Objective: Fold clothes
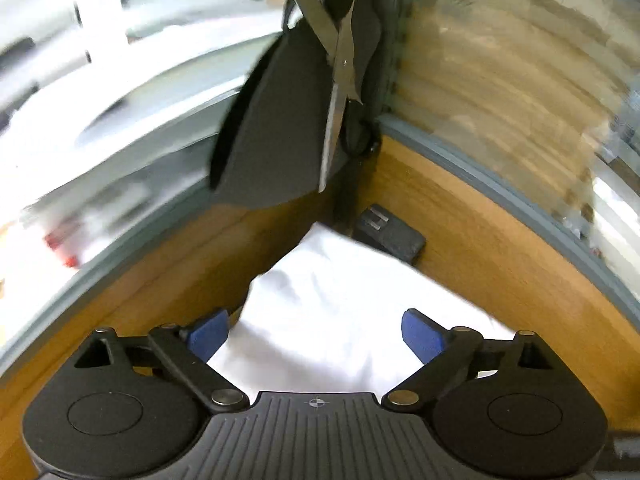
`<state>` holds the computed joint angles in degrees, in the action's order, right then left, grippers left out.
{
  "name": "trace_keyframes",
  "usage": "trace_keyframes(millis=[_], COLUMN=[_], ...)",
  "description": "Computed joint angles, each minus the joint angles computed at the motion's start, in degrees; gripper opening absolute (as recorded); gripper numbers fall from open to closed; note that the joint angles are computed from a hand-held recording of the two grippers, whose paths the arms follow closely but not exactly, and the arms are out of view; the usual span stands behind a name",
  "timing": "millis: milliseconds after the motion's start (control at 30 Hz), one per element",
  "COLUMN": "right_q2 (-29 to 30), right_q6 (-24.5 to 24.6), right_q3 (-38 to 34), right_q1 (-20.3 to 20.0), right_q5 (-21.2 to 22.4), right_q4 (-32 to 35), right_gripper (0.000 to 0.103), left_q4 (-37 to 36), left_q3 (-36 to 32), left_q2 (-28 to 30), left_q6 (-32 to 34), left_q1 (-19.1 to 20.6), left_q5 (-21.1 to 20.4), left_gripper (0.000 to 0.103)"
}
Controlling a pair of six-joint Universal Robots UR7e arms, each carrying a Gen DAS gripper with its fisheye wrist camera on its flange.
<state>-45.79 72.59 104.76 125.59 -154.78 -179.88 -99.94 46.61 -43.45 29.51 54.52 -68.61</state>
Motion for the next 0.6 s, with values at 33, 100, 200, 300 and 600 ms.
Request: trace_keyframes(millis=[33, 100, 200, 300, 600], right_q2=[0.1, 0.3, 0.4, 0.4, 0.7], right_q6=[0.4, 1.2, 2.1, 3.3, 7.2], right_q3=[-0.2, -0.4, -0.3, -0.3, -0.7], right_q1=[0.0, 0.0, 0.0, 0.2, 0.5], right_q5=[-0.2, -0.6, -0.7, -0.7, -0.9], right_q4=[0.3, 0.7, 0.3, 0.6, 2.0], right_gripper=[0.050, 0.049, 0.046, 0.044, 0.042], left_q4=[-0.3, -1.6, -4.7, -2.0, -0.4], left_q3=[1.2, 4.4, 10.0, 8.8, 3.7], left_q2=[-1.1, -3.5, -7.0, -6.3, -2.6], left_q6=[0.0, -0.4, -0.8, -4.5, -7.1], left_q1=[0.0, 0.1, 0.3, 0.9, 2.0], left_q5=[0.5, 1.7, 3.8, 5.7, 3.7], left_gripper=[0.094, 0.092, 0.073, 0.055, 0.046])
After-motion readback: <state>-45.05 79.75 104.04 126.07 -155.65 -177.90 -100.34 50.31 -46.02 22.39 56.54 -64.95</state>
